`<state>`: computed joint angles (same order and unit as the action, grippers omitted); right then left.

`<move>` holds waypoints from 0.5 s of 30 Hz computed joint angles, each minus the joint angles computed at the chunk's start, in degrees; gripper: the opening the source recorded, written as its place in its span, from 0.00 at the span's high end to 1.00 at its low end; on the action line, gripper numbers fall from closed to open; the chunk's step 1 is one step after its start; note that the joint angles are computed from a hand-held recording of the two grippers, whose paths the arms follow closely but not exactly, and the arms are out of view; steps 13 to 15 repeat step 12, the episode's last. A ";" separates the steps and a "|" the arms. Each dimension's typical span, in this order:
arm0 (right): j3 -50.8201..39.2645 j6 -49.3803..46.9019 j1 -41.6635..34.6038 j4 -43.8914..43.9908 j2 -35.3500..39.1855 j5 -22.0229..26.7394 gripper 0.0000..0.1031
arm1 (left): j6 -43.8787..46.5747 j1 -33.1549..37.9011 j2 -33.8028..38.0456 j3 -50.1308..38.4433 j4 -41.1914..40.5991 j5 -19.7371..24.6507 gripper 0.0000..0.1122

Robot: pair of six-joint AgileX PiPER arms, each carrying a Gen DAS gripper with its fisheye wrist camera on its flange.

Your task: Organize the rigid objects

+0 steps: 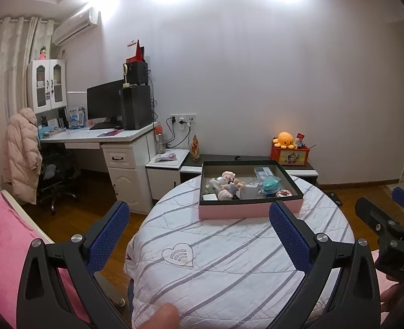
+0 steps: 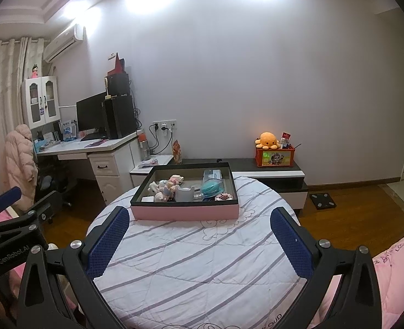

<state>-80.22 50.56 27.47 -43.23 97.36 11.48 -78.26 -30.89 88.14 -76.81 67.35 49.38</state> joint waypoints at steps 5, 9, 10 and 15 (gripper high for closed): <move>-0.21 -0.88 -0.07 0.67 0.18 0.08 0.00 | 1.02 0.74 0.51 -0.70 -1.81 0.13 0.08; -0.71 -4.09 -0.47 3.90 0.57 0.47 0.00 | -0.31 1.16 -0.05 0.36 -0.84 -1.36 0.08; -0.84 -4.31 -0.48 4.30 0.63 0.61 0.00 | -0.04 1.34 -0.13 0.38 -1.22 -1.67 0.08; -0.78 -4.41 -0.56 4.46 0.52 0.62 0.00 | 0.49 1.55 -0.15 0.35 -1.92 -2.14 0.08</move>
